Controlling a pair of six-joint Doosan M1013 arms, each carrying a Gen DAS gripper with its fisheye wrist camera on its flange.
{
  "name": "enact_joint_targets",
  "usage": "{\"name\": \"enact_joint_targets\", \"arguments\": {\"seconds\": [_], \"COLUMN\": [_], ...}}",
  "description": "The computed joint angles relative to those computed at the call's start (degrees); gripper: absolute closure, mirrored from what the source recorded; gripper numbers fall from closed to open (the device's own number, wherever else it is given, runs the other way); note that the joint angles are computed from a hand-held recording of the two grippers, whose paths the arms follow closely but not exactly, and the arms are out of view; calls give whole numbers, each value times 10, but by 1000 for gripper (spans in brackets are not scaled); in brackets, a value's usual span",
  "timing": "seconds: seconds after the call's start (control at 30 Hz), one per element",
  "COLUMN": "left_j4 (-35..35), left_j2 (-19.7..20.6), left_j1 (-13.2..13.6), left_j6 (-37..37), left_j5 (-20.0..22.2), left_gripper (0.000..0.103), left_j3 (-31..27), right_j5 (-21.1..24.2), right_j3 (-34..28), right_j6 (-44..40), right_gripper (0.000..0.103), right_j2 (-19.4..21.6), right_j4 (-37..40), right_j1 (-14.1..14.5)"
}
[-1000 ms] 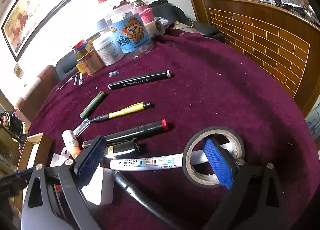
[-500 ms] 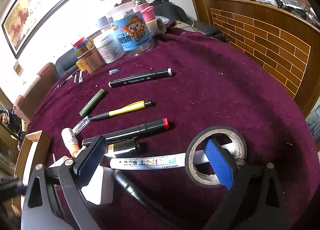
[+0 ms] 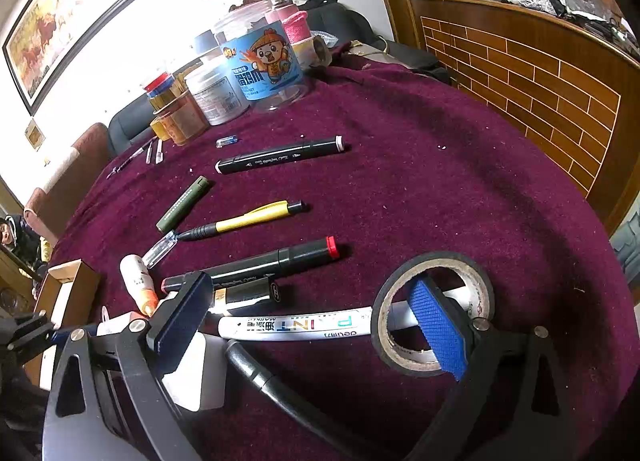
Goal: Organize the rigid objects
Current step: 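Reach the left tool to the white USB charger and grasp it, then grasp the red candle package with the right tool while the left tool lifts the charger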
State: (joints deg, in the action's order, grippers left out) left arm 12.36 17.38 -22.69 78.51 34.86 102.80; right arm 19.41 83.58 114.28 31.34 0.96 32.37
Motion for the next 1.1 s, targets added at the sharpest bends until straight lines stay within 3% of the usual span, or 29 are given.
{"name": "enact_joint_targets", "arguments": {"seconds": [0.17, 0.3, 0.37, 0.43, 0.5, 0.57, 0.63, 0.7, 0.77, 0.93, 1.07, 1.1], "left_j4": [40, 87, 124, 134, 133, 109, 94, 91, 65, -75, -126, -129], "left_j2": [8, -10, -13, -7, 4, 21, 26, 27, 19, -38, -90, -103], "left_j1": [-9, -15, -19, -22, -25, -28, -27, -28, -24, 2, 17, 20], "left_j6": [-38, -53, -45, -20, 18, 66, 73, 32, 28, 28, 0, -12], "left_j5": [-2, -21, -18, -9, 0, 25, 19, 38, 34, -14, -57, -67], "left_gripper": [48, 48, 46, 37, 34, 34, 35, 50, 50, 57, 63, 69], "left_j3": [0, 13, 12, 4, -7, -25, -31, -39, -33, 16, 64, 77], "right_j5": [0, 0, 0, 1, 0, 1, 0, -3, -2, -3, 7, 16], "right_j3": [-1, -1, -1, 0, 0, -1, 0, 2, 1, 1, -2, -4], "right_j6": [5, 3, 4, 7, 6, 7, 6, 1, 0, -2, -8, -12], "right_gripper": [5, 5, 5, 5, 5, 5, 5, 5, 5, 5, 5, 5], "right_j2": [1, 0, 1, 0, 0, 0, 0, 0, 0, 0, 0, -1], "right_j4": [-5, -3, -5, -8, -8, -9, -6, 0, 2, 5, 5, 9], "right_j1": [1, 1, 1, 1, 0, 1, 1, 0, 0, 0, 0, 0]}}
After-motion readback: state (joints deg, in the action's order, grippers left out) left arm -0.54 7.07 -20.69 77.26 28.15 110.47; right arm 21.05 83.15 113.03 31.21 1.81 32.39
